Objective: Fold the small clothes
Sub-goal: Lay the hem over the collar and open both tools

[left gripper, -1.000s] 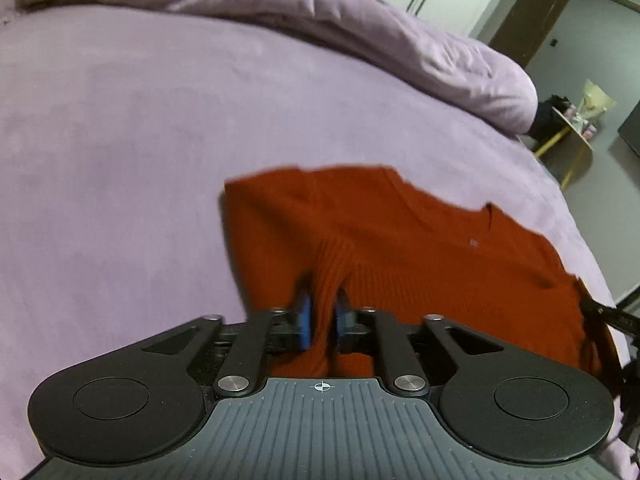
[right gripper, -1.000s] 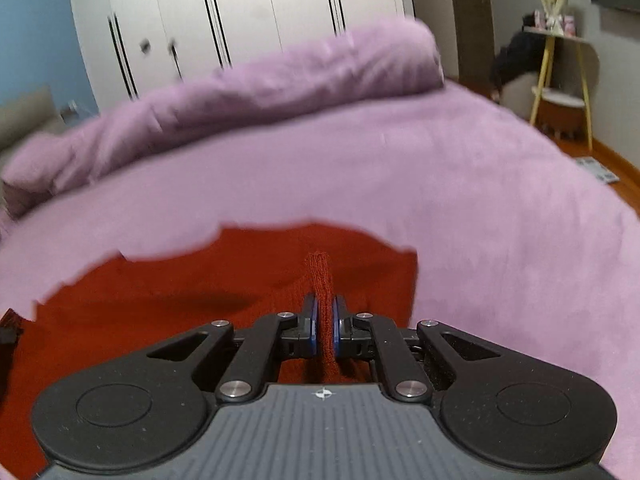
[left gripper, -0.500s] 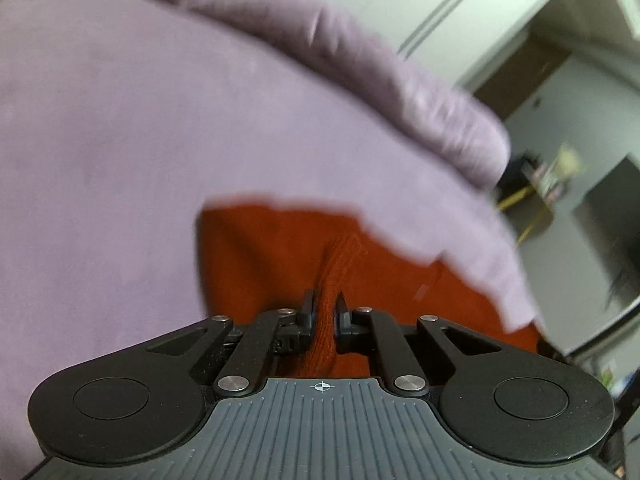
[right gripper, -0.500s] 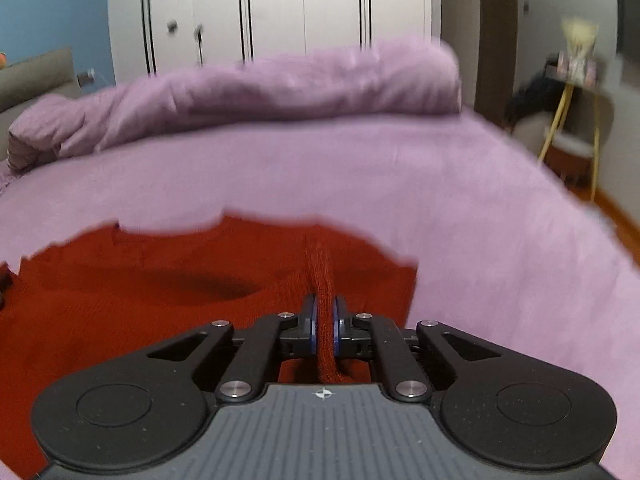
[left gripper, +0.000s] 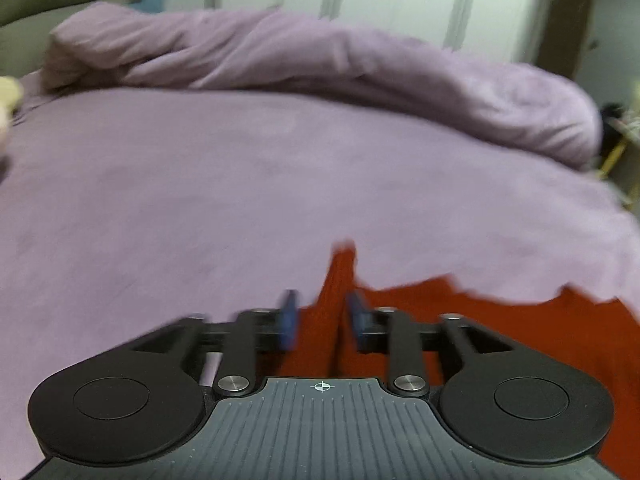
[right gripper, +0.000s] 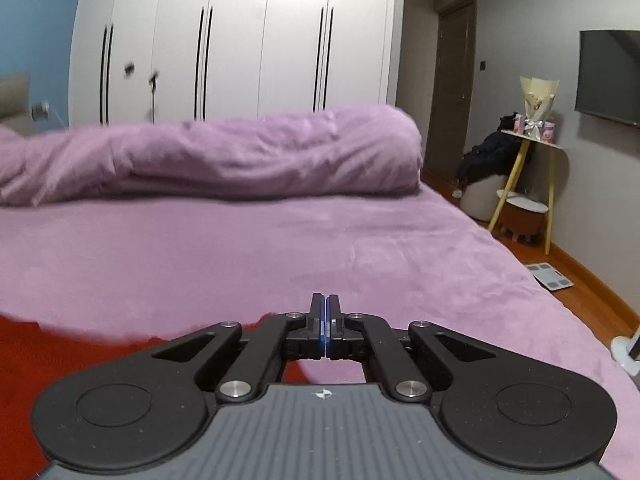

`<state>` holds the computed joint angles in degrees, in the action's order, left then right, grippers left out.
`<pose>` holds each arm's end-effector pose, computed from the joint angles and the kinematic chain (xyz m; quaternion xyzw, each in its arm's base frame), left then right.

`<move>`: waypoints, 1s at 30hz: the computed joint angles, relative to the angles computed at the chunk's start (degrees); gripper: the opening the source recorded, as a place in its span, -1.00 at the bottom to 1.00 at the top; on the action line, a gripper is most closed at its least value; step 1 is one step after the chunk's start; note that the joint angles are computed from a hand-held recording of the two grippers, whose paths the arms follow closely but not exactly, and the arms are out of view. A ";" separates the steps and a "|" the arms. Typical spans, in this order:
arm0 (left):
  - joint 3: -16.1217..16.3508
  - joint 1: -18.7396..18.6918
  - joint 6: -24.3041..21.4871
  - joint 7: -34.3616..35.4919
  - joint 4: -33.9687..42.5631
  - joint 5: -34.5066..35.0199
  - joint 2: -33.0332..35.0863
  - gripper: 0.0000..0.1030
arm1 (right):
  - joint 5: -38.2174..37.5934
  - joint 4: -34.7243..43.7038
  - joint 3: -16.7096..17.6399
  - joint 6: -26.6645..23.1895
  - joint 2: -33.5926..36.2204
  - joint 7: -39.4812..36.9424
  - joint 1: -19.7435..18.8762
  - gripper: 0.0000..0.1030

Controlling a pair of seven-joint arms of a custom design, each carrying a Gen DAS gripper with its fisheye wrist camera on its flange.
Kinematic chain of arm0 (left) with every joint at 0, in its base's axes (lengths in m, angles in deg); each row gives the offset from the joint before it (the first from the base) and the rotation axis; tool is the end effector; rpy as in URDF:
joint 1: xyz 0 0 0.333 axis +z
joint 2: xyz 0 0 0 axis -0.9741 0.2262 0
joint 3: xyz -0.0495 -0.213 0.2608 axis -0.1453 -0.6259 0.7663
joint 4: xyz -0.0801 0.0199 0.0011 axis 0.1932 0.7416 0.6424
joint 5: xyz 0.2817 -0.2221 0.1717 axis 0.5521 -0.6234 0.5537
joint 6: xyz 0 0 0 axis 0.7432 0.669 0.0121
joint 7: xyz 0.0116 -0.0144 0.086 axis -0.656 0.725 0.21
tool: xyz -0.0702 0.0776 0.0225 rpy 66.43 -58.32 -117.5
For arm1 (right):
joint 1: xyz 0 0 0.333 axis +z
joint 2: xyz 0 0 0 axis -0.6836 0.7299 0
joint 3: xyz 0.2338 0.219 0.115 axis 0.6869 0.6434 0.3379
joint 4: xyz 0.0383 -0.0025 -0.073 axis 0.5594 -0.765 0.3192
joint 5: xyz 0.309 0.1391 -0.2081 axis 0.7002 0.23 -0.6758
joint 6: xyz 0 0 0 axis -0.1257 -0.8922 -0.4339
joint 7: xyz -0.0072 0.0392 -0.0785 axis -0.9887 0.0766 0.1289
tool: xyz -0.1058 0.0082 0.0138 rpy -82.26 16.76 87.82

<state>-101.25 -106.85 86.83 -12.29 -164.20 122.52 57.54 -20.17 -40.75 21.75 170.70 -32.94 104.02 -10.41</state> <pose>0.4465 -0.3781 0.2886 -0.8139 0.4305 -0.2361 0.3107 0.6037 0.3068 0.3029 -0.6953 0.5059 -0.3414 0.3795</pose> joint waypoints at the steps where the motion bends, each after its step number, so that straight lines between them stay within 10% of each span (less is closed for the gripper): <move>1: -0.05 -0.97 -0.95 -3.65 -1.15 1.57 -0.59 -0.07 | 2.32 0.47 -0.89 -2.25 -0.27 -1.67 0.82 -0.98; 6: -0.53 -2.55 2.56 -21.12 0.36 21.48 1.06 0.51 | -23.54 -8.41 15.52 0.71 -2.87 18.27 -15.45 -0.90; 9: -0.64 -2.09 4.00 -15.67 6.01 20.54 6.12 0.52 | -44.34 -9.18 29.39 -4.14 1.85 29.71 -28.58 -0.90; 11: 0.03 -2.60 2.78 -10.25 8.58 16.65 8.93 0.52 | -50.94 -8.18 32.45 -5.86 5.16 30.88 -30.38 -0.91; 18: 2.62 -3.32 4.05 -19.76 2.25 20.08 6.43 0.43 | -32.56 -5.36 6.99 -4.89 2.62 21.73 -8.68 -0.91; 21: 1.36 -2.61 3.42 -21.27 0.42 21.58 5.24 0.42 | -34.68 -7.54 8.92 -1.66 2.10 28.63 -15.28 -1.00; 30: -0.18 -3.15 -0.37 -16.06 -0.86 17.23 5.33 0.52 | -23.75 -8.71 3.98 2.42 1.99 21.09 -9.25 -1.00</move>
